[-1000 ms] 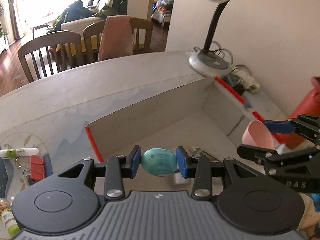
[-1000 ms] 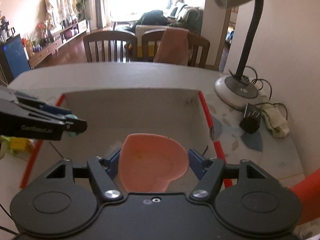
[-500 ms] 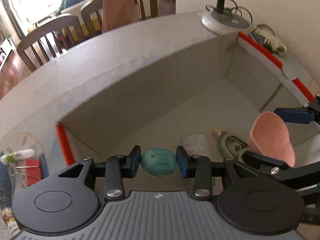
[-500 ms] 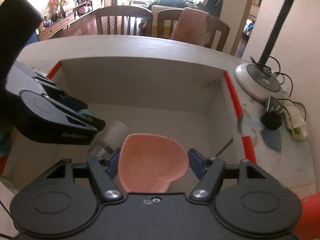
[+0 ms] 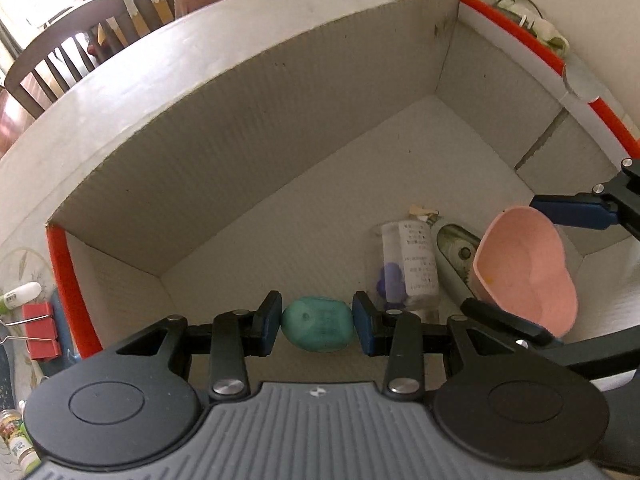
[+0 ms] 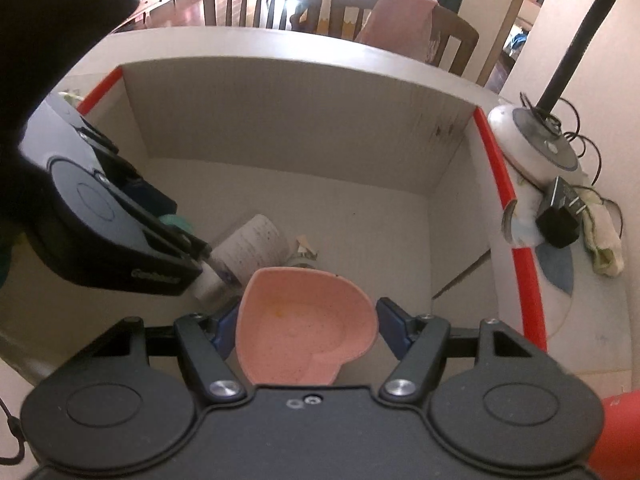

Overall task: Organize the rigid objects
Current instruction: 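Carry the teal case and pink dish into the red box with both tools, then open both grippers to drop the teal case and pink dish in the box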

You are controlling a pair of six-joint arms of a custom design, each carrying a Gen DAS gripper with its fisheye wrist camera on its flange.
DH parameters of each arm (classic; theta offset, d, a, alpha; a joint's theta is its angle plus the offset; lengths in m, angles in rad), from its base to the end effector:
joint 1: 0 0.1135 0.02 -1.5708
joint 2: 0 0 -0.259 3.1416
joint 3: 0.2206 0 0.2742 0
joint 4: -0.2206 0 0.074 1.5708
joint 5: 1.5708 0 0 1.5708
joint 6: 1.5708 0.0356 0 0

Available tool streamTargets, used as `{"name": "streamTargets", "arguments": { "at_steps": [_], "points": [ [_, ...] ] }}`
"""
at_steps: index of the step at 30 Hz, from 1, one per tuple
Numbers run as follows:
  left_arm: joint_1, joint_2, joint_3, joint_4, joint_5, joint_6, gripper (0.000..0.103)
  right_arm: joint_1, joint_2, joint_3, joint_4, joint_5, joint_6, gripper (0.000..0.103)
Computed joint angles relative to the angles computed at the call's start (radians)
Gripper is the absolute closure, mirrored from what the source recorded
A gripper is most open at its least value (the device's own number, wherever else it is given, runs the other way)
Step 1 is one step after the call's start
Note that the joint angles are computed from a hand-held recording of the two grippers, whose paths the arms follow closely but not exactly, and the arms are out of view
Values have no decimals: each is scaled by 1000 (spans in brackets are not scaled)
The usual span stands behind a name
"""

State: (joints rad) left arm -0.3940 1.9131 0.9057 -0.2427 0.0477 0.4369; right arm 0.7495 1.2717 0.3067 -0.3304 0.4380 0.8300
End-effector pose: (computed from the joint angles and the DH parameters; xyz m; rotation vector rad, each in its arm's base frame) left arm 0.3088 -0.1302 0.0593 1.1479 2.5752 -0.0575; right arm 0.1378 0.1077 0.0730 0.1874 2.6310 -0.1537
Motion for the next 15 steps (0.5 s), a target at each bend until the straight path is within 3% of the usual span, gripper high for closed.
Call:
{"name": "streamTargets", "arguments": {
  "at_steps": [7, 9, 13, 15],
  "points": [
    [-9, 28, 27, -39, -35, -13, 65, 19, -10, -2, -11, -4, 28, 32],
    [-10, 21, 17, -31, -42, -18, 61, 10, -13, 0, -13, -8, 23, 30],
    [3, -15, -20, -3, -23, -26, 44, 18, -37, -3, -40, 7, 40, 26],
    [11, -36, -39, 1, -7, -19, 44, 21, -59, -7, -56, 11, 48, 26]
  ]
}}
